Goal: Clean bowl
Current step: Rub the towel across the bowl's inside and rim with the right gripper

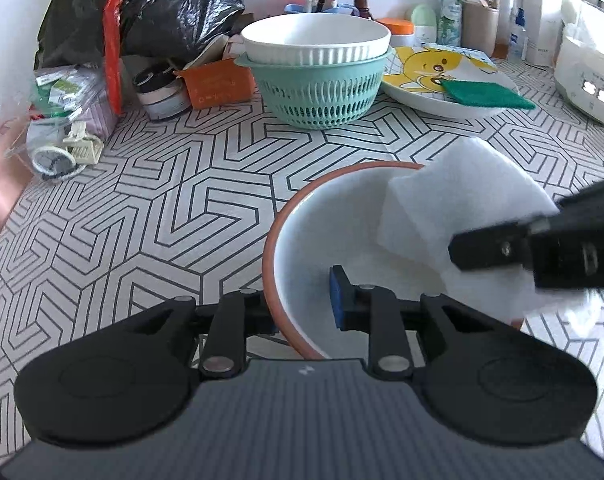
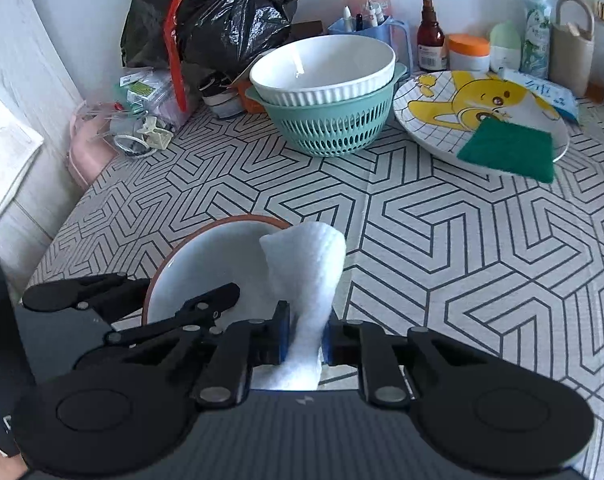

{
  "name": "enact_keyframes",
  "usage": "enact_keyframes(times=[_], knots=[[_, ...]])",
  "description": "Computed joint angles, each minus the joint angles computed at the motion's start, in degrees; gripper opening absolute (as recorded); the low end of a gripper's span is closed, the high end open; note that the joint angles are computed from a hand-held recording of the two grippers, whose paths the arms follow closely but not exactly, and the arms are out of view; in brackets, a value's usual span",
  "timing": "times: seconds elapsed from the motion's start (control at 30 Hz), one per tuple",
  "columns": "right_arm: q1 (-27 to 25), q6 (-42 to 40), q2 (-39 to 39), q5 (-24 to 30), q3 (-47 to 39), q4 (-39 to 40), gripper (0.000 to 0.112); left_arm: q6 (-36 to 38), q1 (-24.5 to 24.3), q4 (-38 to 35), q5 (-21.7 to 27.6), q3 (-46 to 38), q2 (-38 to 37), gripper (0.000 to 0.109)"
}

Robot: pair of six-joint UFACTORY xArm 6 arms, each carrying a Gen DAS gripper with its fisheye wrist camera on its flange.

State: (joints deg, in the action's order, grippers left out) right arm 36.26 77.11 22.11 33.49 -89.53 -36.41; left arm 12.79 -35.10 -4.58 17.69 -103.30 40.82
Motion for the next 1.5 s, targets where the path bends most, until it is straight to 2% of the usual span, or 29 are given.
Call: enact_keyframes(times=[0.07,0.17,0.43,0.53,0.67,0.73,0.83,0.93,0.97,1.03,1.13,1.17,1.27,1.5], knots=[[-0.48,-2.27,0.85,0.58,-1.44,1.36,0.010,7.90,0.21,-6.14,1.58,-1.14,0.33,0.023],[-1.37,-8.21,3.14,1.80,-5.17,5.34,0.011,12.98,0.42,-10.52,2.42,-1.72,0.55,0.023],[-1.70,-24.82,10.84,9.63,-18.80,13.73,0.021,13.41,0.26,-9.94,1.76,-1.37,0.46,0.022],[-1.46,-28.09,12.44,11.61,-21.87,14.39,0.021,13.69,0.25,-9.38,1.61,-1.32,0.42,0.023],[-1.40,-24.12,9.74,8.52,-17.00,11.61,0.020,12.32,0.21,-8.70,1.37,-1.28,0.47,0.023],[-1.34,-20.94,7.55,6.97,-13.48,9.79,0.015,11.31,0.33,-9.34,2.21,-2.00,0.83,0.023],[-1.43,-16.91,3.71,3.81,-6.94,8.82,0.014,10.87,0.38,-9.48,1.89,-1.84,0.83,0.024],[-1.87,-15.20,0.13,-3.26,0.52,10.62,0.015,9.53,0.44,-8.42,1.38,-1.48,0.71,0.030],[-1.56,-13.09,-0.49,-3.64,1.54,8.94,0.016,7.89,0.42,-6.74,0.71,-1.15,0.66,0.032],[-0.52,-8.96,-0.81,-1.98,1.58,4.85,0.016,4.89,0.36,-3.53,-0.45,-0.54,0.56,0.039],[1.36,-6.05,0.22,3.11,-1.09,0.76,0.016,2.25,0.33,-0.47,-0.55,-0.30,0.34,0.039],[2.26,-5.83,0.75,5.79,-2.58,-0.45,0.016,2.27,0.34,-0.32,-0.42,-0.40,0.37,0.039],[3.55,-5.83,1.09,9.43,-4.26,-2.10,0.016,3.02,0.39,-0.88,-0.30,-0.61,0.48,0.039],[0.94,-11.06,0.94,6.04,-3.78,3.15,0.012,7.34,0.42,-3.81,0.56,-1.49,0.86,0.039]])
